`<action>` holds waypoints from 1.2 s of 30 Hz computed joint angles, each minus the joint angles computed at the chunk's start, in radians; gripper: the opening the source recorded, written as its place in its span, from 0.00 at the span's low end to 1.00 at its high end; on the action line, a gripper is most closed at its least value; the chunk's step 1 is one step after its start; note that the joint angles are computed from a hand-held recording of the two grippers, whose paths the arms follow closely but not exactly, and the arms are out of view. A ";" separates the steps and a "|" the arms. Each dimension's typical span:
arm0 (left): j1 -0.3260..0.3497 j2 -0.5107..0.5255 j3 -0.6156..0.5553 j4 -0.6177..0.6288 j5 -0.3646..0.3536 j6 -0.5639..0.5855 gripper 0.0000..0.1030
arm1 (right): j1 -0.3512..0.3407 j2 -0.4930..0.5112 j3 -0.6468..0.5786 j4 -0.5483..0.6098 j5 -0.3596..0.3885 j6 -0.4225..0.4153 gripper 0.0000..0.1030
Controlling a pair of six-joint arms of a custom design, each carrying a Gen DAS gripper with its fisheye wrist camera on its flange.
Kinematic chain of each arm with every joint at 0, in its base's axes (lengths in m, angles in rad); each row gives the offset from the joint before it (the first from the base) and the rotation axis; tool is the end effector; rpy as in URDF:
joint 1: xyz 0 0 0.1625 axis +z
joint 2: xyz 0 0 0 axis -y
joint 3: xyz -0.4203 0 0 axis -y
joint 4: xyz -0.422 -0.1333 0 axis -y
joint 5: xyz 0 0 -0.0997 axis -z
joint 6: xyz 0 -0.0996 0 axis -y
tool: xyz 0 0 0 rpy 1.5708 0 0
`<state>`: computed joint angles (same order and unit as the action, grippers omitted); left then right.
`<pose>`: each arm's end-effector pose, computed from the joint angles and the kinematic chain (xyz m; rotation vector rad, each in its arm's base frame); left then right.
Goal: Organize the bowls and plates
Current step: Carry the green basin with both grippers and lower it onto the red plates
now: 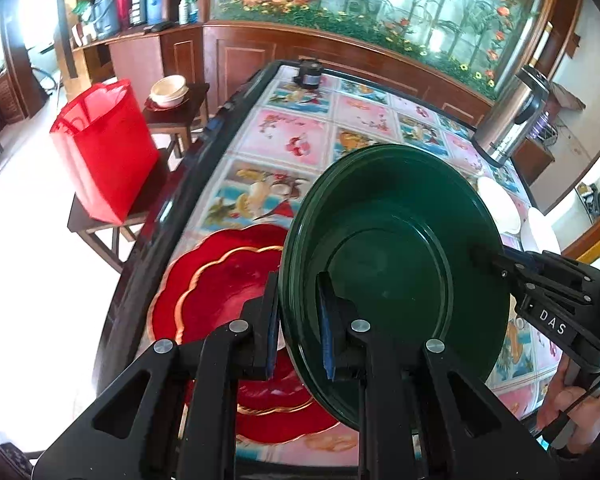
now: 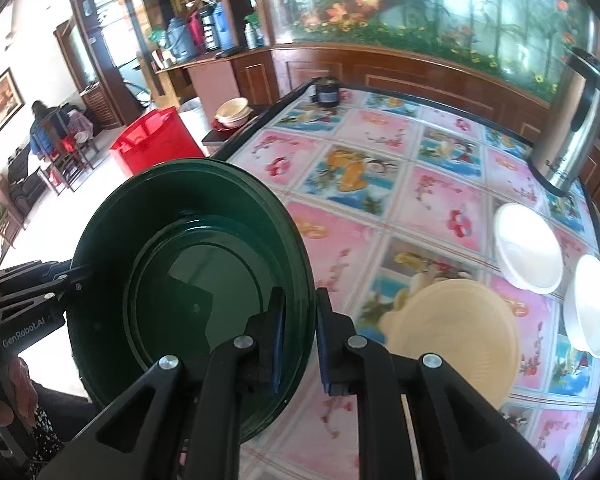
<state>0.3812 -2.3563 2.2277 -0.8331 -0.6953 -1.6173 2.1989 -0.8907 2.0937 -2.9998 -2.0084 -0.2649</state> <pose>-0.0766 -0.2567 0.4044 -0.1543 2.2732 -0.9223 0.3872 -0.3781 0.0299 1.1137 -2.4854 0.4132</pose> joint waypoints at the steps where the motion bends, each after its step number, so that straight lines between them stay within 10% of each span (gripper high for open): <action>1: -0.011 -0.010 -0.005 0.037 -0.007 -0.029 0.16 | 0.007 0.006 -0.002 0.008 0.005 0.002 0.14; 10: -0.043 -0.116 -0.013 0.232 -0.072 -0.184 0.16 | 0.049 0.095 -0.040 0.048 0.015 -0.001 0.14; 36: 0.175 -0.196 0.051 0.084 -0.007 -0.017 0.16 | 0.055 0.216 -0.102 0.085 -0.005 0.030 0.14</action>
<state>0.5564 -2.5519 2.2785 -0.7494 -0.7026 -1.6346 2.2541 -0.6749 1.9916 -2.9145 -2.0137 -0.2346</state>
